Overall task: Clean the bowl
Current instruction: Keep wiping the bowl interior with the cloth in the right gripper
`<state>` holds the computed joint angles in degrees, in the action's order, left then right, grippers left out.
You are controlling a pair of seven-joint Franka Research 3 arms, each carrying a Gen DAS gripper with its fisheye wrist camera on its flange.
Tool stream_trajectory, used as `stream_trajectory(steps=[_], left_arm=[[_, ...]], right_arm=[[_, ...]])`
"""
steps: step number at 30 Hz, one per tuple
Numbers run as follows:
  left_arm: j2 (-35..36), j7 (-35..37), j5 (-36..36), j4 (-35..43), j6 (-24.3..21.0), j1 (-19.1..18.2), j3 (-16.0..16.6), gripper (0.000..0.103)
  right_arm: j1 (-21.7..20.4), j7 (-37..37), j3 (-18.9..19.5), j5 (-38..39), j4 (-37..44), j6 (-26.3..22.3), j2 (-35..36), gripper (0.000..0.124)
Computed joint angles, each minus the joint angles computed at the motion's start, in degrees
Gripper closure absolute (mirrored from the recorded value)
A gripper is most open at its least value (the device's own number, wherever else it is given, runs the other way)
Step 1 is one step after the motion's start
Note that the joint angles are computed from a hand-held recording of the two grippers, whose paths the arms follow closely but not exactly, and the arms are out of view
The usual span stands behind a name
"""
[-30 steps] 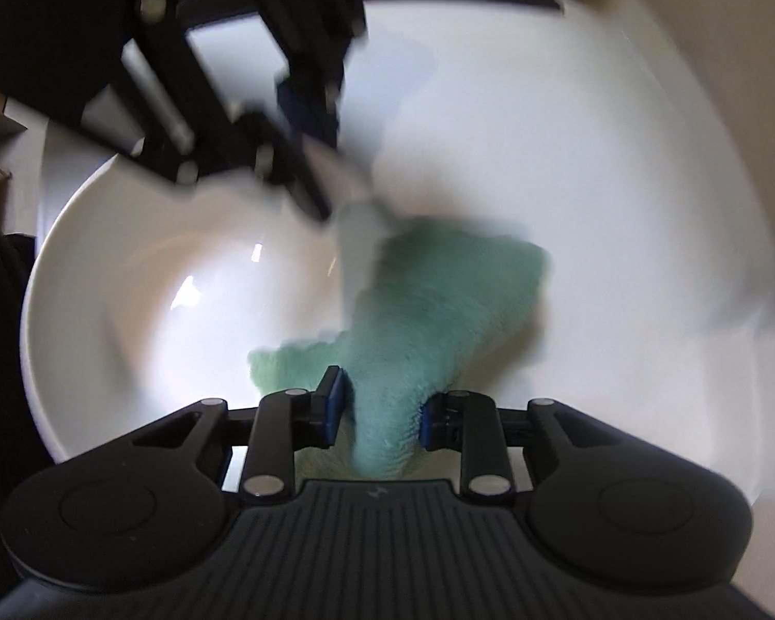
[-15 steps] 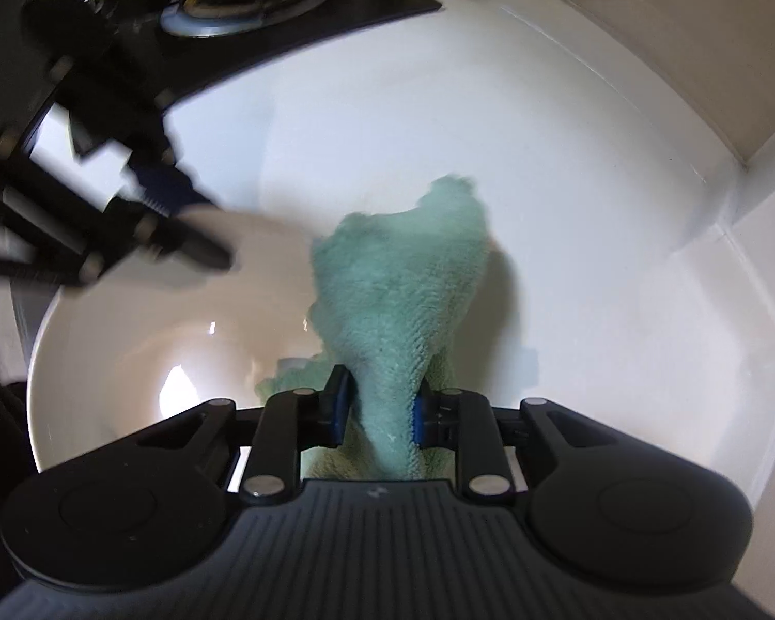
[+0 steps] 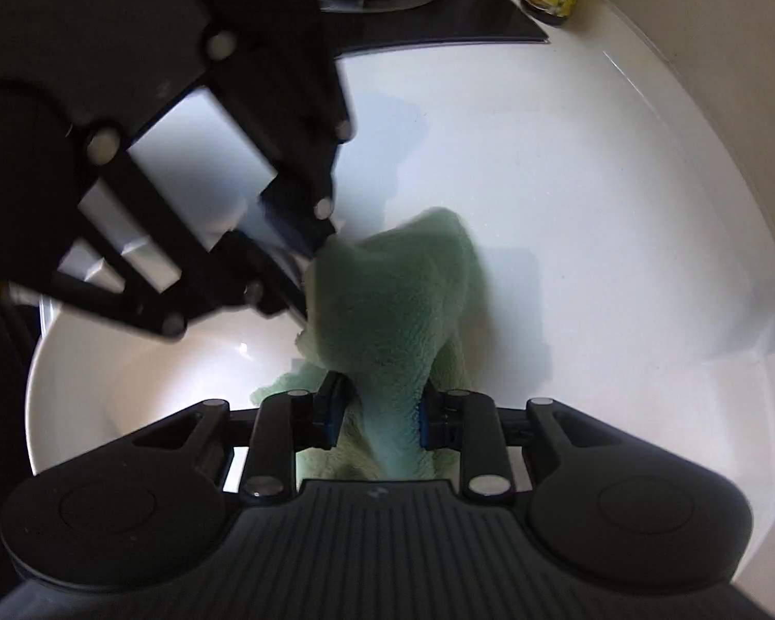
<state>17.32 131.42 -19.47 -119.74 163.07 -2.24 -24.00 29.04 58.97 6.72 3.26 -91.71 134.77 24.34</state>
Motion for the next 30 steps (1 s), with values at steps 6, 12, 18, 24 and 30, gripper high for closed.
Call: stream_trajectory(steps=[6, 12, 18, 24, 30], left_arm=[[-5.3, -9.7, 0.5, -8.1, 6.4, -2.2, 1.8, 0.09], [-2.5, -1.4, -1.2, -3.5, 1.5, 0.9, -0.5, 0.094], [-2.2, 5.4, 0.2, -1.2, -2.1, 0.5, 0.2, 0.094], [-7.3, 2.8, -5.3, -6.6, -0.3, -1.7, 1.0, 0.094], [-13.9, -9.3, -4.7, -15.4, 5.2, -7.1, 5.1, 0.089]], right_arm=[[1.0, 12.7, -2.2, -1.4, -8.1, 5.6, -4.8, 0.105], [-0.1, 10.4, 0.2, -3.2, -12.9, -0.3, -9.9, 0.104], [0.2, 3.5, 0.8, -4.2, -7.4, -4.6, -6.4, 0.1], [0.9, 4.5, 1.1, -2.5, -7.2, 3.0, -4.5, 0.102], [3.9, 16.5, -1.2, -5.3, -8.1, 5.6, -4.1, 0.104]])
